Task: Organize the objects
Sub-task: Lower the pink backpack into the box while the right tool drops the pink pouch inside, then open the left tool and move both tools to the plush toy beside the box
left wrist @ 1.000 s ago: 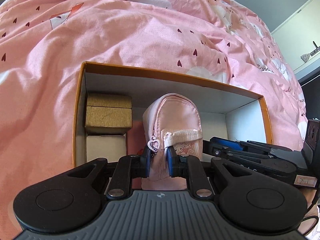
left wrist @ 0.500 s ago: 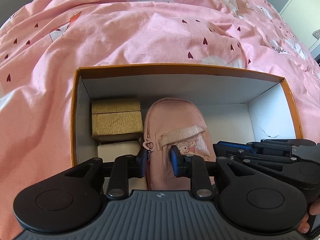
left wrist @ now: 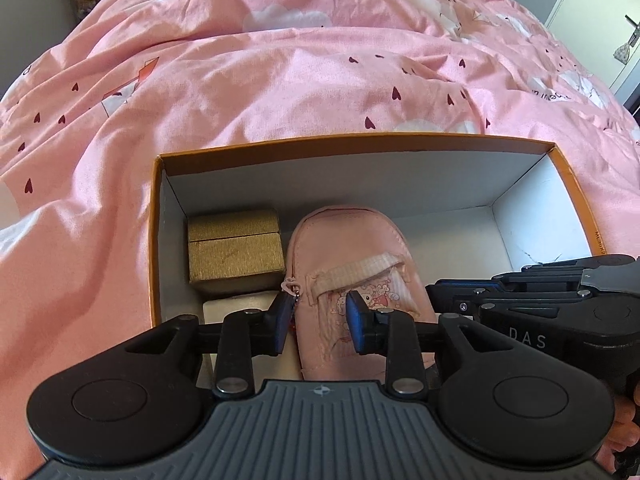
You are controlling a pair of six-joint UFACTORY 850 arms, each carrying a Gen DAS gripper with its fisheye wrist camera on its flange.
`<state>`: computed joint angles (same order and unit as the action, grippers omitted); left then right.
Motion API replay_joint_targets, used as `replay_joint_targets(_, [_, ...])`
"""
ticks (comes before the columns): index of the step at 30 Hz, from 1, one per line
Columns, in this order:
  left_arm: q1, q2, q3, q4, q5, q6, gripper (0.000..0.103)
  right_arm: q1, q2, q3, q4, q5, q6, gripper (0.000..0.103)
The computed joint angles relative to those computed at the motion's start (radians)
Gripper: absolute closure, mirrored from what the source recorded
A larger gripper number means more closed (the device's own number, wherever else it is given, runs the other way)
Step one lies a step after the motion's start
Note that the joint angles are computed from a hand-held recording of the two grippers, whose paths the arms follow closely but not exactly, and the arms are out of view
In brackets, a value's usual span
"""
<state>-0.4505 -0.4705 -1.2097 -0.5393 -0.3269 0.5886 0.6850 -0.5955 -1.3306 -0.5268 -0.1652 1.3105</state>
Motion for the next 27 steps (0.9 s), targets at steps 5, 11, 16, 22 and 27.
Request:
replay_joint_targets(5, [0.009,0.086,0.083,-0.277,0.035,0.267,0.061,0.035,0.046,0.027,-0.367,-0.072,0.329,0.092])
replay_joint_targets(11, [0.020,0.247,0.235,-0.743,0.038,0.732,0.058,0.101,0.157,0.129,-0.791,-0.148,0.735,0.074])
replay_joint_targets(16, [0.039,0.359,0.341,-0.800,-0.054,0.781,0.058,0.170,0.257,0.235,-0.957,-0.221,0.946,0.059])
replay_joint_targets(22, [0.051,0.424,0.432,-0.736,-0.138,0.720,0.057,0.260,0.345,0.330,-0.942,-0.306,1.045,0.047])
replay_joint_targets(27, [0.057,0.457,0.497,-0.684,-0.184,0.677,0.054,0.332,0.375,0.376,-0.874,-0.369,1.046,0.045])
